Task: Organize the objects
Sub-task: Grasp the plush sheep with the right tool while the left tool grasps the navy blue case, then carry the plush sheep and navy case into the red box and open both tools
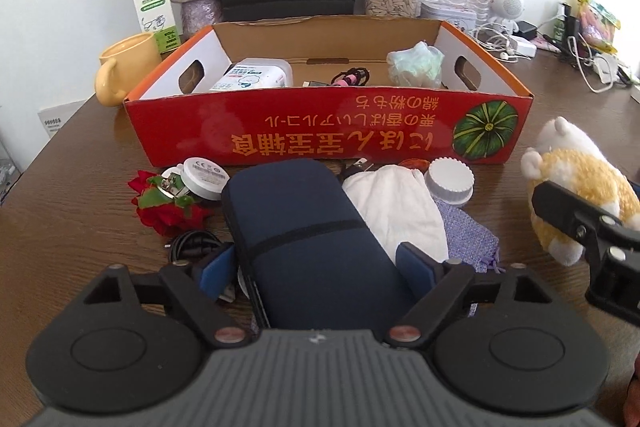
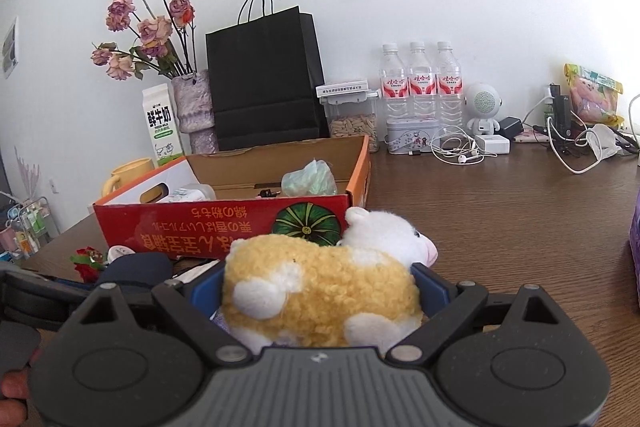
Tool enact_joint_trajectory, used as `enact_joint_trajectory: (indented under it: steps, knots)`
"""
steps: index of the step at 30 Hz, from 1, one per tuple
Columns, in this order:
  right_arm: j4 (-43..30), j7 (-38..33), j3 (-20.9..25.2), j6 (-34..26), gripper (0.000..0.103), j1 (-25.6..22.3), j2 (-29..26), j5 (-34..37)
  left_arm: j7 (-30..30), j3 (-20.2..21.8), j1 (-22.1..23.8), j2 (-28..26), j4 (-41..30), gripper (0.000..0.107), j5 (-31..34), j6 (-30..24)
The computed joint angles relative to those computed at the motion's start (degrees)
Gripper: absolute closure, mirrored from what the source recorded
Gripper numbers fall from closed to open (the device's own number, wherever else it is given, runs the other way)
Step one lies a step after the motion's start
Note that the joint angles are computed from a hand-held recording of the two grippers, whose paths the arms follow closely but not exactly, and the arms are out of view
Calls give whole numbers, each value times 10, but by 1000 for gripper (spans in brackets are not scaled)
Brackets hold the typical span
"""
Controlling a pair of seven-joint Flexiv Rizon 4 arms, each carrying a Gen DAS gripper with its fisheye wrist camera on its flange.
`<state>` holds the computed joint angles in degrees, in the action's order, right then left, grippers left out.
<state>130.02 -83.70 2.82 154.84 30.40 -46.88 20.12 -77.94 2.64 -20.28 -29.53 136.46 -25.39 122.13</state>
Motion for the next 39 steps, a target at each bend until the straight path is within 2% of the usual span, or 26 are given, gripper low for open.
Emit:
enact_joint_trajectory:
  steps: [4, 7, 8, 10, 13, 16, 22, 24, 26, 28, 39]
  knots:
    - [1, -4, -1, -2, 9, 3, 0, 2, -4, -28, 87, 18, 19, 31, 103, -4]
    - [1, -8, -2, -5, 9, 6, 0, 5, -35, -69, 175, 34, 23, 31, 187, -31]
    - [0, -10, -2, -6, 9, 8, 0, 7, -47, -74, 186, 37, 24, 29, 197, -35]
    - [0, -11, -2, -9, 9, 8, 1, 9, -65, -57, 168, 38, 26, 23, 185, -27]
    - [0, -11, -3, -14, 9, 9, 2, 11, -69, -14, 97, 25, 23, 16, 123, 6]
    - [-1, -12, -4, -18, 9, 9, 3, 13, -61, 12, 31, 3, 13, 8, 41, 39]
    - [-1, -8, -3, -21, 9, 7, 3, 13, 3, 32, -65, -40, -10, 8, -129, 78]
    - [-1, -8, -3, -20, 9, 7, 3, 12, 17, 21, -64, -44, -12, 10, -148, 78]
    - [-1, -8, -4, -21, 9, 7, 3, 12, 15, 7, -47, -43, -7, 28, -134, 81]
    - [-1, -7, -4, -22, 9, 8, 3, 13, 24, 6, -49, -44, -4, 36, -137, 95]
    - [-7, -22, -13, -29, 9, 29, 6, 50, -18, -18, 15, -14, 31, 41, -42, 104]
